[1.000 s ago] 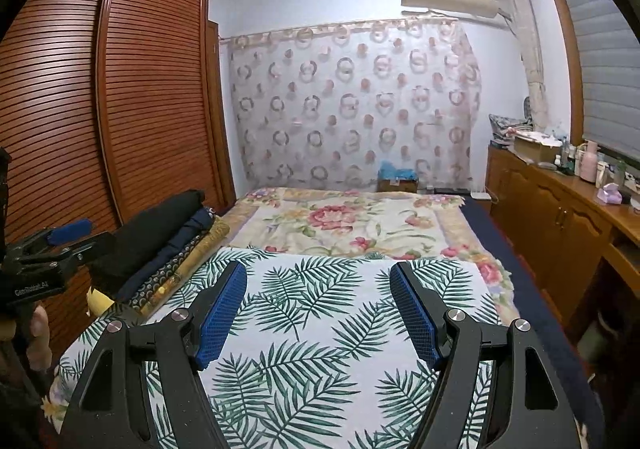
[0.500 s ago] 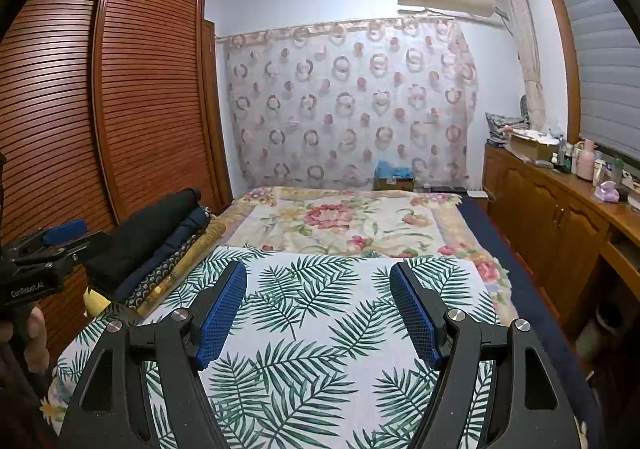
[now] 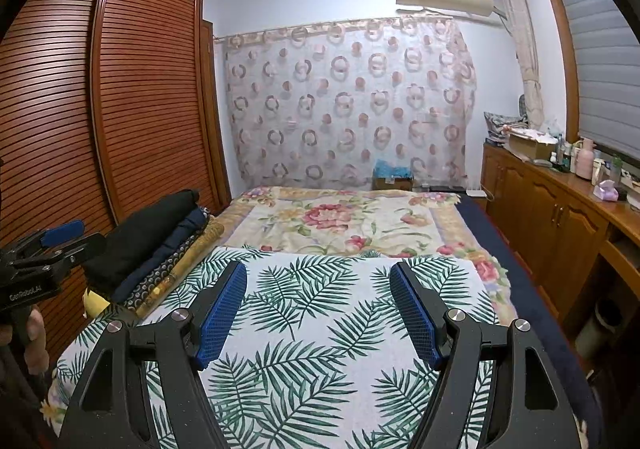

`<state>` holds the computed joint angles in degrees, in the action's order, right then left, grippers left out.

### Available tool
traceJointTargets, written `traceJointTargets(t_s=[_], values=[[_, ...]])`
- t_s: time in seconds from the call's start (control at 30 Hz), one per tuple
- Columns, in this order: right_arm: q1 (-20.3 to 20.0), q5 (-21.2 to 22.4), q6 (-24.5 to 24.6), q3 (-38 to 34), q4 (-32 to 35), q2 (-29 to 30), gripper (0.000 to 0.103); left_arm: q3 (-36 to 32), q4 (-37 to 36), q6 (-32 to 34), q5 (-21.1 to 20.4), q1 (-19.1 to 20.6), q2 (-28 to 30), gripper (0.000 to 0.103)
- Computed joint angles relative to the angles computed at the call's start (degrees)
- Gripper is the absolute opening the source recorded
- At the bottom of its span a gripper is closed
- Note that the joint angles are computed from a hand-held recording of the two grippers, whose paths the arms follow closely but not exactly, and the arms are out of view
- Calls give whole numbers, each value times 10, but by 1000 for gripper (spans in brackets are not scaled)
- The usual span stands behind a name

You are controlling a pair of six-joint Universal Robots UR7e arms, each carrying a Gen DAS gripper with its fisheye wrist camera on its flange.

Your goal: Fold small clothes

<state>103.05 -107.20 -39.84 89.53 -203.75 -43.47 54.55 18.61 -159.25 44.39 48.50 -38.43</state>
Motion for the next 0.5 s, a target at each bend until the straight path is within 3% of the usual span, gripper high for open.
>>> traceJointTargets(t_s=[0.5], values=[[0,0,1,3,4,-4,76,3,-4,3,-4,-2,-4,82]])
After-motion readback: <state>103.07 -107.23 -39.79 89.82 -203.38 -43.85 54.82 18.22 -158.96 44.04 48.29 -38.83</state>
